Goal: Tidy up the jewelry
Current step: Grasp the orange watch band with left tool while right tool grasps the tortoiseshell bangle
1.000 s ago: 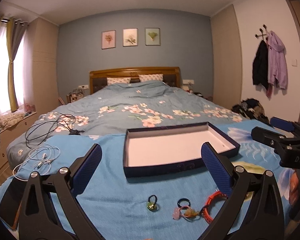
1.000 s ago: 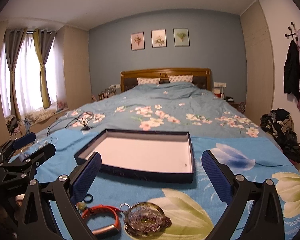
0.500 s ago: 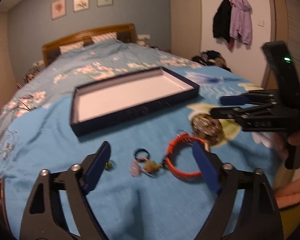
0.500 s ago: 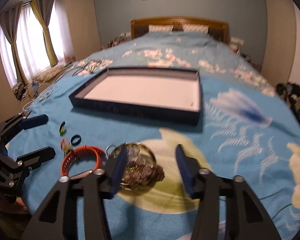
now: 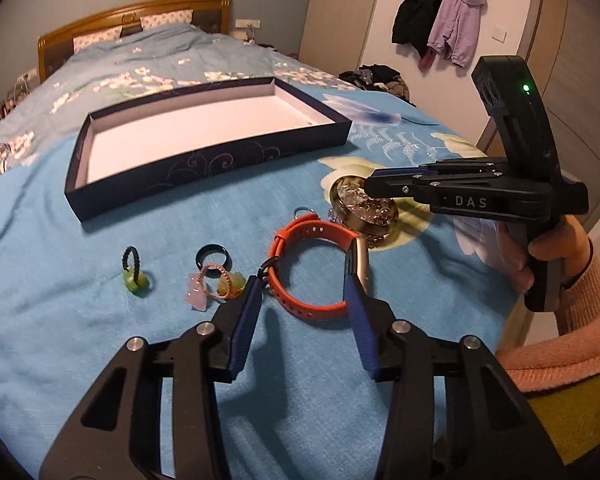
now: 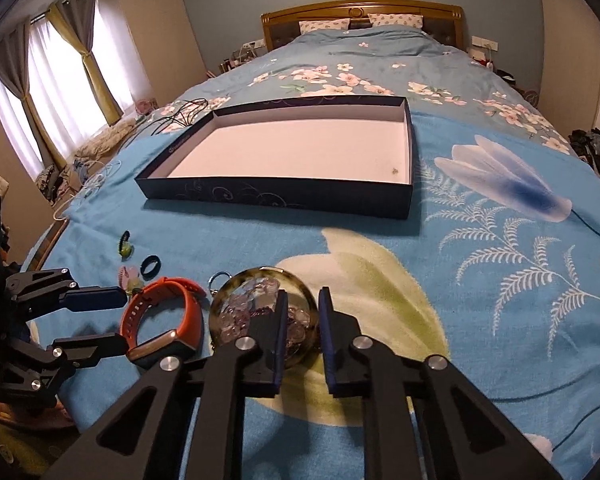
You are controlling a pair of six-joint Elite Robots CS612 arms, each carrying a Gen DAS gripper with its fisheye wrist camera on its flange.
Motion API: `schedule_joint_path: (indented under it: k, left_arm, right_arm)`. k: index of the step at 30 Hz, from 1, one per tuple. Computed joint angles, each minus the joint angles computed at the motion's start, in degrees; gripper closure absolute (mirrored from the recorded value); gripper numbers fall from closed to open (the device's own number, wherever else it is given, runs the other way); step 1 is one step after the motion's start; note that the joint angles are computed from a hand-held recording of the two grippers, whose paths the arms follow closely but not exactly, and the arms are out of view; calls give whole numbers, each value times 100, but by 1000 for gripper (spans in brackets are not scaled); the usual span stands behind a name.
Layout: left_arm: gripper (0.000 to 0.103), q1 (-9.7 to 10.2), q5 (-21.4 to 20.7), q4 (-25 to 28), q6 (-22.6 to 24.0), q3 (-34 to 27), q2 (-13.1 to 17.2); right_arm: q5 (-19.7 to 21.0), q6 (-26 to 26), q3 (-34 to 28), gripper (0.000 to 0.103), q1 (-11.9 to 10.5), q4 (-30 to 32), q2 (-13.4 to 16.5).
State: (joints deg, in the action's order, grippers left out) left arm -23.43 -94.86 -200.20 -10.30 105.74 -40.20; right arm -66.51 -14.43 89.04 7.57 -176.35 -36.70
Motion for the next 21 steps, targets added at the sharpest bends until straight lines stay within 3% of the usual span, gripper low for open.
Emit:
schedule_joint_path:
  k: [6, 8, 9, 13, 15, 21]
  left_arm:
    - [58, 124, -420, 230, -212, -134, 30]
    - [57, 158, -512, 297, -276, -164, 29]
    - [57, 171, -545, 334, -291, -180, 30]
    - [60, 229, -617, 648, -360, -275, 22]
    - [66, 262, -689, 712, -405, -316, 34]
    - [86, 257, -688, 973, -320, -374, 6]
  right_arm:
    - [-77, -12, -25, 95, 0, 109, -20]
    - [-125, -71, -102, 82, 10, 388, -20]
    - [-168, -113, -132, 81, 21, 453, -9]
    - [-144, -220, -124, 91, 29, 340, 12]
    - [-69, -150, -91, 96, 4, 242, 0]
    - [146, 64, 4, 96, -64, 50, -37]
